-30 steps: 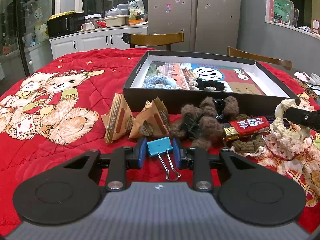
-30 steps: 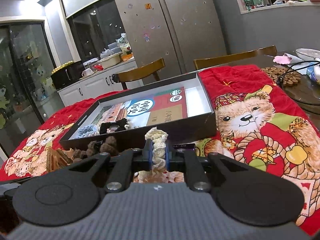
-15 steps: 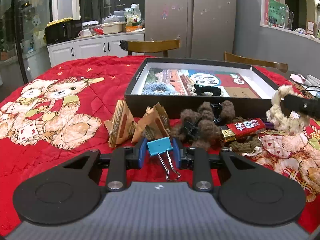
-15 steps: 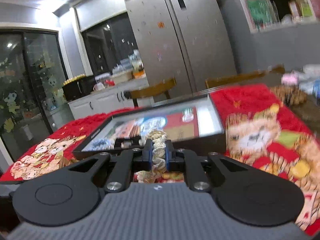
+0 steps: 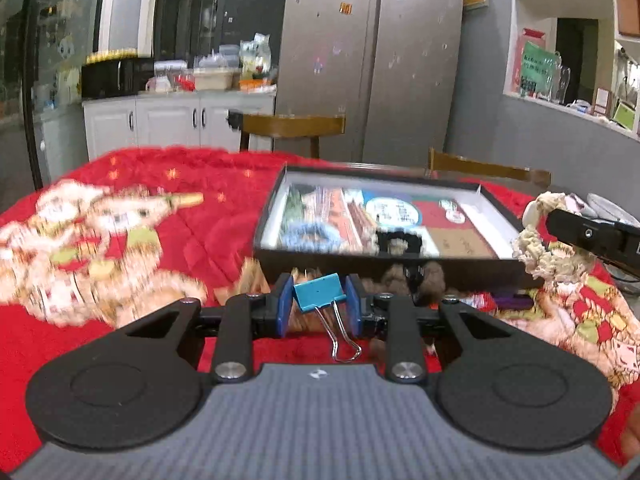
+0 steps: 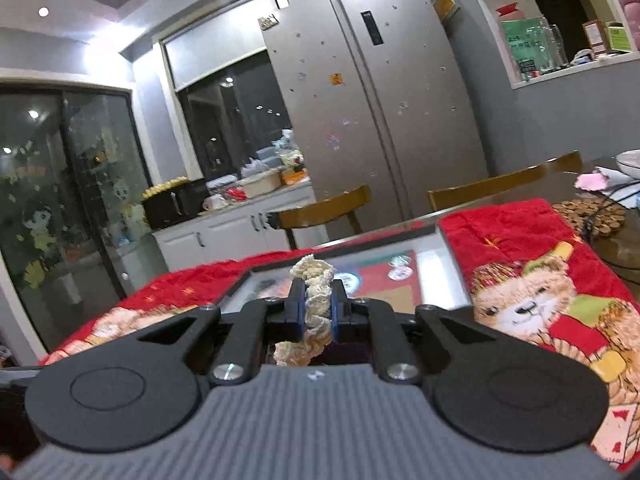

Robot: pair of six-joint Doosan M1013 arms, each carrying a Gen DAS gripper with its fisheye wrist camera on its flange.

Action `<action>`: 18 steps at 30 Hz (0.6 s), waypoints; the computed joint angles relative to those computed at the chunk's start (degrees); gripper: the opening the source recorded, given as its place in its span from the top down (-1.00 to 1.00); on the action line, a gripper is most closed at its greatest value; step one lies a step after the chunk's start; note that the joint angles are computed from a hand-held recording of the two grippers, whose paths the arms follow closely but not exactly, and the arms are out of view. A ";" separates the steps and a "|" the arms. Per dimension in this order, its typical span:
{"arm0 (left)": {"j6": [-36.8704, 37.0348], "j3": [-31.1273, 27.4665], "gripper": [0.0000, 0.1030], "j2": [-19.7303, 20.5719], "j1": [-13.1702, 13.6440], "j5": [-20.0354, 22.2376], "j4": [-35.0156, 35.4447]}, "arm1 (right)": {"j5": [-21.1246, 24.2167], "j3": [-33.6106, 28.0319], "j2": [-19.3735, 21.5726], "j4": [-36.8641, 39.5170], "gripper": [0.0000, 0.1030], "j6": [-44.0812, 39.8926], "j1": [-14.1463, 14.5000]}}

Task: Organize objects
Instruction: 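Lift and carry rope scrunchie in right tool while left tool carries clip over box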

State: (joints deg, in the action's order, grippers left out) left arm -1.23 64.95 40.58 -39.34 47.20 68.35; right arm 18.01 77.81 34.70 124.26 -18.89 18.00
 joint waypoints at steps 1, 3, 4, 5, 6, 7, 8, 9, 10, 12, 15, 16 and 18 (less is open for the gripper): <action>0.05 -0.13 0.36 -0.12 -0.11 0.47 1.00 | 0.21 -0.43 -0.06 -1.90 0.73 2.22 -0.08; 0.37 -0.22 0.36 -0.52 -0.10 0.06 2.19 | 1.18 -1.22 -0.19 -4.94 0.73 6.23 -0.36; 0.46 -0.30 0.36 -0.79 -0.11 -0.33 2.93 | 1.80 -1.55 -0.25 -5.76 0.73 7.63 -0.52; 0.29 -0.32 0.36 -1.02 -0.03 -0.64 3.64 | 2.49 -2.01 -0.25 -6.91 0.73 9.27 -0.70; 0.08 -0.51 0.36 -1.21 -0.04 -0.99 4.46 | 3.14 -2.45 -0.25 -7.72 0.73 10.55 -0.87; -0.28 -0.81 0.36 -1.37 -0.04 -1.43 5.35 | 3.58 -2.79 -0.26 -7.64 0.73 10.93 -0.95; -0.77 -1.13 0.36 -1.50 -0.05 -1.76 6.25 | 3.91 -3.21 -0.21 -7.50 0.72 11.12 -1.06; -1.32 -1.49 0.36 -1.59 -0.03 -2.26 7.24 | 4.04 -3.76 -0.11 -7.20 0.72 11.16 -1.12; -2.07 -1.93 0.36 -1.67 0.04 -3.12 8.28 | 4.09 -4.18 -0.01 -6.57 0.72 10.97 -1.19; -3.17 -2.98 0.36 -1.65 0.18 -4.48 9.71 | 4.45 -5.12 0.28 -5.65 0.72 10.54 -1.45; -3.52 -5.62 0.36 -0.79 0.29 -5.52 11.04 | 4.24 -6.96 1.06 -5.02 0.72 11.00 -1.81; -2.79 -7.02 0.36 -0.19 0.42 -6.05 10.84 | 4.27 -7.72 1.42 -5.47 0.72 11.87 -2.00; 0.08 -10.02 0.36 1.17 0.79 -7.20 8.91 | 3.40 -9.54 2.40 -5.69 0.72 12.85 -2.18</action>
State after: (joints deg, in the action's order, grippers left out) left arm -1.15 54.93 41.76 -38.56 39.99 77.25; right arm 21.41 68.28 37.10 118.57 -6.04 15.82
